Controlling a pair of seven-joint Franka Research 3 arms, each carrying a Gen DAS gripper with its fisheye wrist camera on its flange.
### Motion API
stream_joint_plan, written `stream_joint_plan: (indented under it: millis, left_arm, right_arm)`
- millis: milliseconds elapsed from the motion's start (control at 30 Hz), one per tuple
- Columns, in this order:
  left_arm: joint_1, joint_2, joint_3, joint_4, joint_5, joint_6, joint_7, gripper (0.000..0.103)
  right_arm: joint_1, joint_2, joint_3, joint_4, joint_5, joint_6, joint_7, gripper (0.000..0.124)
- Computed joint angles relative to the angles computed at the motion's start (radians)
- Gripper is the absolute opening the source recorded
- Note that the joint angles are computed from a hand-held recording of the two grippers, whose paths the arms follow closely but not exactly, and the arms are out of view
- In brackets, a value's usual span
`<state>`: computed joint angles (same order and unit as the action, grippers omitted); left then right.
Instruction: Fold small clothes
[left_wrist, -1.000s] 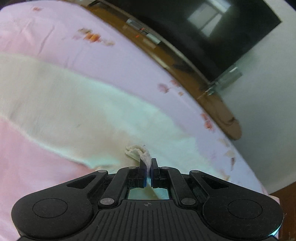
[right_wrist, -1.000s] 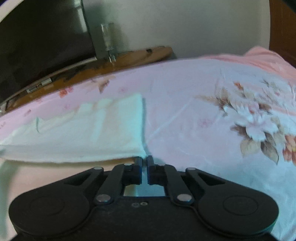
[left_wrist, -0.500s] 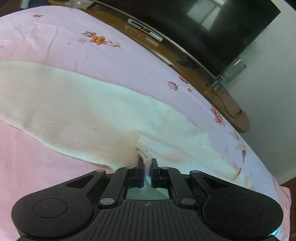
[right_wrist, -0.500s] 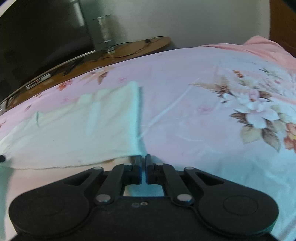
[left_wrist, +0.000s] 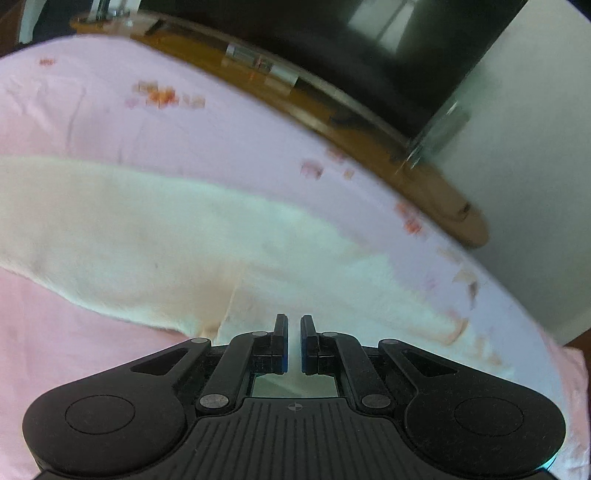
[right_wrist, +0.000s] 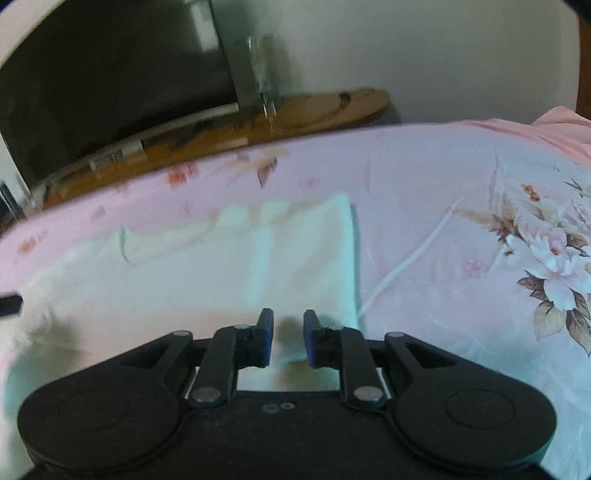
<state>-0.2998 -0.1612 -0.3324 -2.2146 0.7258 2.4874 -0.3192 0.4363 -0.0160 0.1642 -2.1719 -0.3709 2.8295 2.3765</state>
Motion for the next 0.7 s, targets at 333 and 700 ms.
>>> stream_joint_plan:
  millis: [333,700]
  left_arm:
    - [-0.002,0.054,0.009,0.047,0.049,-0.040,-0.021,0.004]
    - [-0.013,0.072,0.024,0.052,0.080,-0.057,-0.005,0.004]
  right_arm:
    - [-0.018,0.097,-0.043,0.113,0.056,0.030,-0.055,0.030]
    - [0.044,0.255,-0.139,0.253,0.176,0.059,-0.167,0.011]
